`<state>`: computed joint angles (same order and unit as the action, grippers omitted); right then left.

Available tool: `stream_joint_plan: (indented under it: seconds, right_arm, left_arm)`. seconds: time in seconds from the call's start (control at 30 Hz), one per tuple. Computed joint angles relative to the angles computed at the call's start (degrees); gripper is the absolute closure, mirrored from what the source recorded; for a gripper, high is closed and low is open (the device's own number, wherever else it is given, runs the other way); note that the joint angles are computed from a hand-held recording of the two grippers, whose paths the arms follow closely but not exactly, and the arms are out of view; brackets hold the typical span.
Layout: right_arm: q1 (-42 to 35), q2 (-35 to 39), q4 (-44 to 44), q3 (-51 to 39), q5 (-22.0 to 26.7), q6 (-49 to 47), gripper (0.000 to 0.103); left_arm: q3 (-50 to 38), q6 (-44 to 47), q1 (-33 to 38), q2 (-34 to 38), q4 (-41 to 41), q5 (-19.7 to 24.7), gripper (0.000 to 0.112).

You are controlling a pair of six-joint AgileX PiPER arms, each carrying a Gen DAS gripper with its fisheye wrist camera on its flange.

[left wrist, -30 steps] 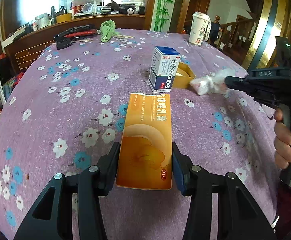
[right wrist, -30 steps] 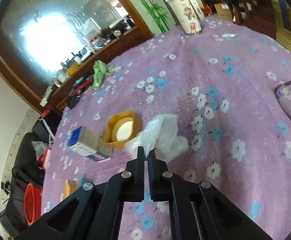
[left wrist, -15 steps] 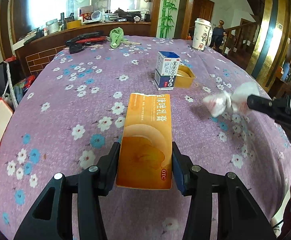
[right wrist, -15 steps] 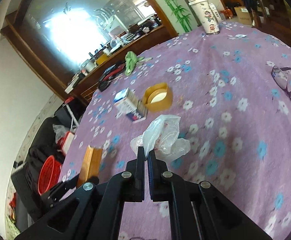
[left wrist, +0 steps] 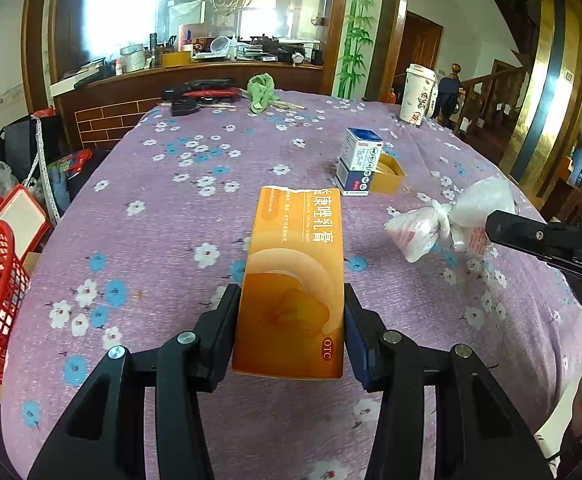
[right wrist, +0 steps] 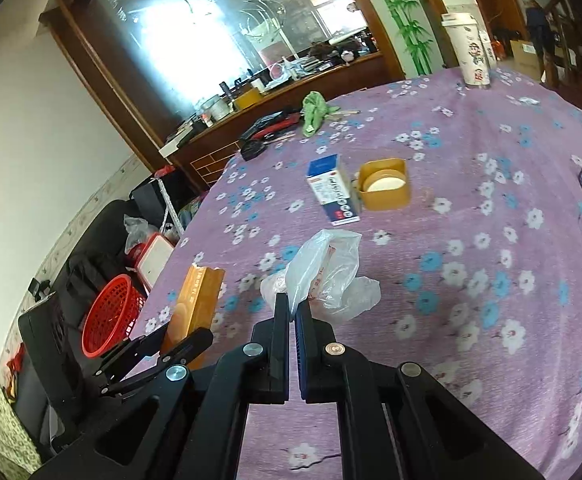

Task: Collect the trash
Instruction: 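Grasp the orange box with the left gripper while the right grasps the white plastic bag, then lift the orange box and white bag and carry them toward the red wastebasket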

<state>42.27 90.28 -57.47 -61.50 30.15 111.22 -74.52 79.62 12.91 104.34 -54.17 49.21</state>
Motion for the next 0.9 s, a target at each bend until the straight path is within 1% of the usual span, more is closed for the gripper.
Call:
stream_joint_plan:
  seconds: [0.27, 0.5, 0.77, 0.9]
  right_arm:
    - [1.64, 1.53, 0.8, -3.1, 1.92, -1.42, 0.1]
    - [2.82, 0.8, 0.18, -2.78, 3.08, -0.61, 0.1]
    - [3.49, -0.32, -0.5, -1.85, 4.35, 0.56, 0.1]
    - [3.44, -0.45, -0.5, -1.69, 4.14, 0.41, 0.1]
  left_arm:
    - [-0.58, 1.36, 2.49, -0.1, -0.78, 1.4, 0.065]
    - [0.08, 2.0, 3.05, -0.82, -1.16, 1.67, 0.065]
    - [2.4, 3.05, 1.75, -1.94, -1.69, -1.6, 0.065]
    - [4.15, 4.99, 1.26, -2.68, -2.94, -4.47, 0.065]
